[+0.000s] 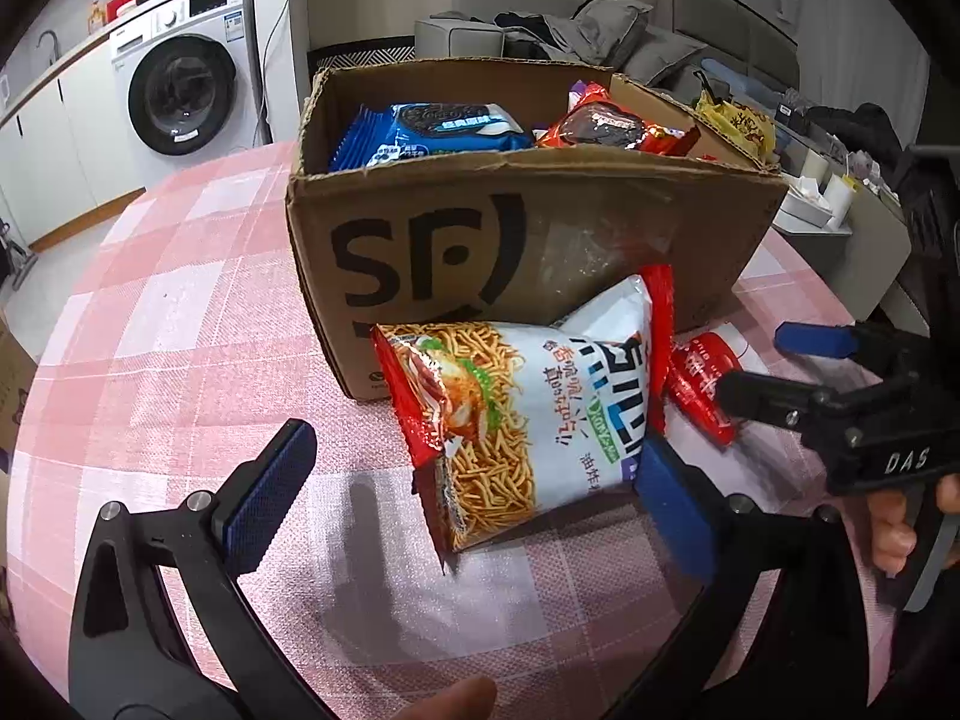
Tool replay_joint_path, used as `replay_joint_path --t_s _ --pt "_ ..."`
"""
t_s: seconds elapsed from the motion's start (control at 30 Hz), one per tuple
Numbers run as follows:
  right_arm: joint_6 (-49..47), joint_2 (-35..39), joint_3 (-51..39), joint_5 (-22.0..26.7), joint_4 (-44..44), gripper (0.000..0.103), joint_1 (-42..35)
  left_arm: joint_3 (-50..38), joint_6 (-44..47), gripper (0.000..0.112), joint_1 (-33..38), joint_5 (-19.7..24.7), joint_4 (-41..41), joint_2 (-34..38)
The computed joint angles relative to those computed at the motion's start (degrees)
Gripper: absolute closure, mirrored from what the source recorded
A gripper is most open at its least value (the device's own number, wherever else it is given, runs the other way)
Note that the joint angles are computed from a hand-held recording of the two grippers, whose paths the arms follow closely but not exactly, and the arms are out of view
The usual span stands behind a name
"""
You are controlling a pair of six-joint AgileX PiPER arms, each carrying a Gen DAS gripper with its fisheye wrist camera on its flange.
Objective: Organize snacks
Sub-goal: 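Withdraw both open tools from the box toward the noodle bag, then grasp the noodle bag with the left tool while the right tool grasps the balloon candy bag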
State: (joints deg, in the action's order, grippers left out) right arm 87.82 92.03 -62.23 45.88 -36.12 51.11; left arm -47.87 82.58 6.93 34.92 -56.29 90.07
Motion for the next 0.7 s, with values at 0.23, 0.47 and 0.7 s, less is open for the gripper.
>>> replay_joint_path --t_s 0.23,0.47,0.7 --pt "-0.46 2.06 -1.75 0.17 0.19 0.001 -0.16 0.1 0.33 0.01 -0.74 -1.15 -0.62 0.73" --pt "-0.91 2.71 -1.82 -1.1 -0.59 0.003 -0.14 -0.81 -0.14 0.015 1.22 2.44 -0.28 2.09" --pt "-1.03 3.47 -2.79 -0.91 -1.35 0.019 1.35 -1.28 2.35 0.043 1.62 6.74 -1.86 3.03"
